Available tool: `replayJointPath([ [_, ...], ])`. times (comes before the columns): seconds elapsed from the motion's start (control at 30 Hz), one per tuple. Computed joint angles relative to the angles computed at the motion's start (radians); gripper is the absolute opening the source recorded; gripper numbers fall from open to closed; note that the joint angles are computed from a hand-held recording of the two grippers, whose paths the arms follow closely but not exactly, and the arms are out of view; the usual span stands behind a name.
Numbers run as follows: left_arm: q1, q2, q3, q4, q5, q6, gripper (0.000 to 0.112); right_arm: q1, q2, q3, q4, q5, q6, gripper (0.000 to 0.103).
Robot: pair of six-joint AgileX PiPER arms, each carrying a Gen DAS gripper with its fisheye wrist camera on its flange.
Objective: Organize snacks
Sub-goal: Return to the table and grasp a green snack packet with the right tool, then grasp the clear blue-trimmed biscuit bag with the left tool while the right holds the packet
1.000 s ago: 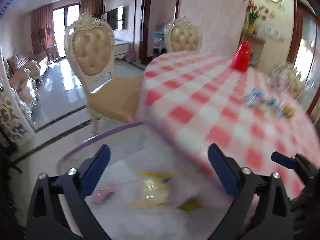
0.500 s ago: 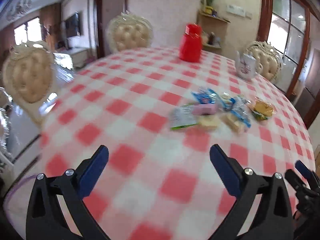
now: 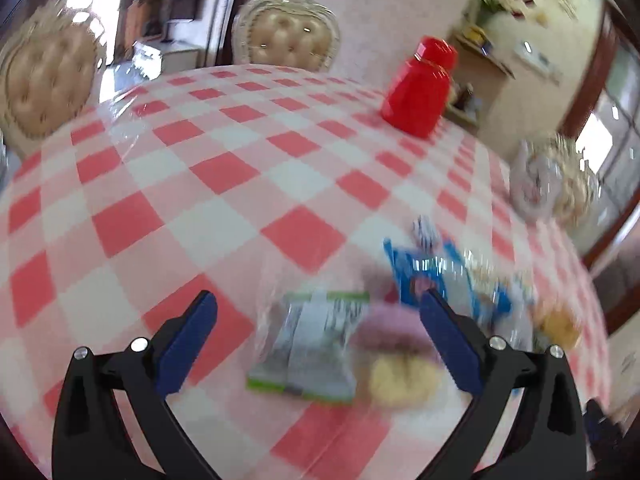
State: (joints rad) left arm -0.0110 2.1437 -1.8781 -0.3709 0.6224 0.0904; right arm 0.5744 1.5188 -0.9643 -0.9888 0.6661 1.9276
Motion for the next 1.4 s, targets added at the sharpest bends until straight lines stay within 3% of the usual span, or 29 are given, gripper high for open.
replayJointPath([
  [0.1, 0.006, 0.042, -0.077, -0.029, -0.01, -0.044, 0.101, -0.057, 0.045, -0.084, -0.045, -0.01, -0.062, 0.087],
  [0.17, 0.003, 0.035, -0.064, -0.089, -0.068, -0.021, 0.101, -0.117, 0.089, -0.149, 0.048, -0.113, -0.244, 0.087],
  [0.2, 0.002, 0.029, -0.048, -0.126, -0.091, 0.015, 0.101, -0.114, 0.124, -0.186, 0.099, -0.127, -0.344, 0.087],
  [0.23, -0.005, 0.017, -0.019, -0.168, -0.123, 0.083, 0.101, -0.1, 0.151, -0.225, 0.14, -0.1, -0.44, 0.084],
  [0.27, -0.01, 0.011, -0.006, -0.17, -0.135, 0.116, 0.101, -0.067, 0.201, -0.282, 0.14, -0.033, -0.536, 0.073],
  [0.3, -0.016, 0.006, 0.0, -0.147, -0.142, 0.118, 0.101, -0.035, 0.253, -0.343, 0.148, 0.045, -0.595, 0.07],
  [0.37, -0.012, -0.008, 0.012, -0.184, -0.145, 0.159, 0.101, -0.034, 0.319, -0.422, 0.23, 0.083, -0.699, 0.058],
  [0.63, -0.019, -0.04, 0.036, -0.305, -0.101, 0.339, 0.101, -0.103, 0.468, -0.612, 0.4, 0.133, -0.893, 0.061],
  [0.8, -0.044, -0.032, 0.042, -0.271, -0.101, 0.357, 0.101, -0.085, 0.446, -0.581, 0.369, 0.135, -0.864, 0.042],
  [0.93, -0.061, -0.046, 0.074, -0.318, -0.095, 0.458, 0.101, -0.042, 0.365, -0.5, 0.327, 0.133, -0.783, 0.041],
  [1.03, -0.085, -0.055, 0.08, -0.391, -0.012, 0.535, 0.101, 0.01, 0.275, -0.429, 0.226, 0.155, -0.649, 0.041],
  [1.1, -0.141, -0.056, 0.063, -0.284, -0.015, 0.467, 0.101, 0.025, 0.223, -0.379, 0.181, 0.142, -0.569, 0.041],
  [1.13, -0.196, -0.056, 0.068, -0.184, -0.06, 0.426, 0.101, 0.03, 0.195, -0.349, 0.162, 0.135, -0.528, 0.041],
  [1.2, -0.274, -0.008, -0.001, 0.016, -0.046, 0.319, 0.101, 0.04, 0.148, -0.289, 0.127, 0.122, -0.451, 0.041],
  [1.3, -0.356, 0.115, -0.207, 0.241, 0.101, 0.139, 0.101, 0.043, 0.101, -0.228, 0.107, 0.115, -0.384, 0.041],
  [1.33, -0.377, 0.177, -0.305, 0.285, 0.179, 0.119, 0.101, 0.047, 0.087, -0.214, 0.092, 0.125, -0.359, 0.041],
  [1.4, -0.414, 0.24, -0.387, 0.366, 0.239, 0.113, 0.101, 0.051, 0.067, -0.203, 0.068, 0.139, -0.336, 0.041],
])
